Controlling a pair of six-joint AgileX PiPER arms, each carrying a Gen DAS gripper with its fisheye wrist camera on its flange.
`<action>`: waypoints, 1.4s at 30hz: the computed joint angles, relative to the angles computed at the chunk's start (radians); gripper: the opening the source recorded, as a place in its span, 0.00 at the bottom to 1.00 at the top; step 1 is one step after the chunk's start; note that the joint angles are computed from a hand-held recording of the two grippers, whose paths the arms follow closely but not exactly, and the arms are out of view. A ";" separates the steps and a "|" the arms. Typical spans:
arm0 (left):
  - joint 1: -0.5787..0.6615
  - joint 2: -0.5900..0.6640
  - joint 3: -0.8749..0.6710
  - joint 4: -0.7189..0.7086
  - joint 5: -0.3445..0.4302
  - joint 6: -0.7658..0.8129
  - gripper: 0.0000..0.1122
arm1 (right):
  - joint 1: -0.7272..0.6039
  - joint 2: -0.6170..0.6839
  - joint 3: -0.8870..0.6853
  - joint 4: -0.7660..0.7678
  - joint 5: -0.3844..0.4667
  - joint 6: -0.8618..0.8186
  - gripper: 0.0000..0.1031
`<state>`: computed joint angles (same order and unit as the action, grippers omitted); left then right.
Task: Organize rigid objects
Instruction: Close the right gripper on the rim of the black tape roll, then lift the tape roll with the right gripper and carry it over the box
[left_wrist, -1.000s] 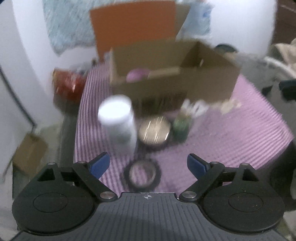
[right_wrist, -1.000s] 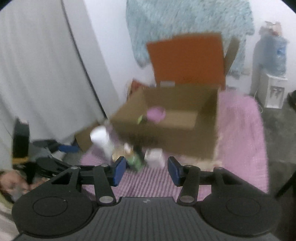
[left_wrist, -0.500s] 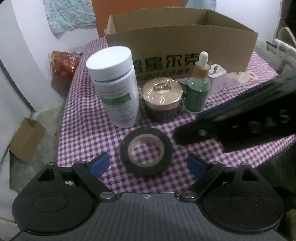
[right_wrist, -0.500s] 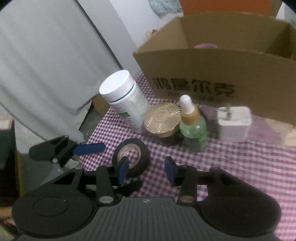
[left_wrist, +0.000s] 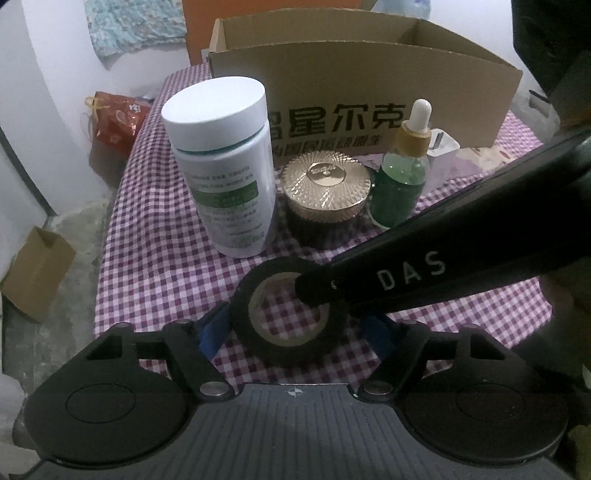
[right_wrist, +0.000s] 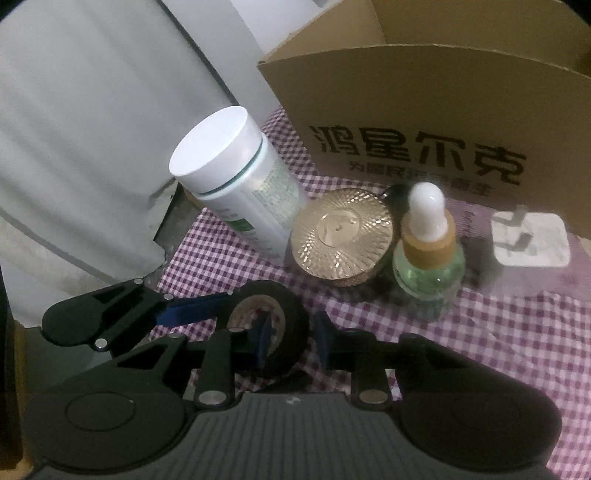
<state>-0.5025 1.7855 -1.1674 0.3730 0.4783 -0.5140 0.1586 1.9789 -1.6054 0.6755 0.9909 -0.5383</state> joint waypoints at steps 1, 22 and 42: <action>-0.008 0.003 -0.005 0.018 0.005 -0.025 0.62 | 0.002 -0.003 0.002 -0.004 0.003 0.003 0.22; -0.103 0.027 -0.059 0.004 0.035 0.004 0.62 | -0.103 -0.066 0.064 -0.026 0.060 -0.041 0.20; -0.232 -0.138 -0.194 0.233 0.192 -0.060 0.59 | -0.244 -0.306 0.063 0.074 0.155 -0.095 0.20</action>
<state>-0.7343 1.6477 -1.3613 0.6061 0.6708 -0.5737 -0.0849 1.6733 -1.5427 0.7500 1.1461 -0.6331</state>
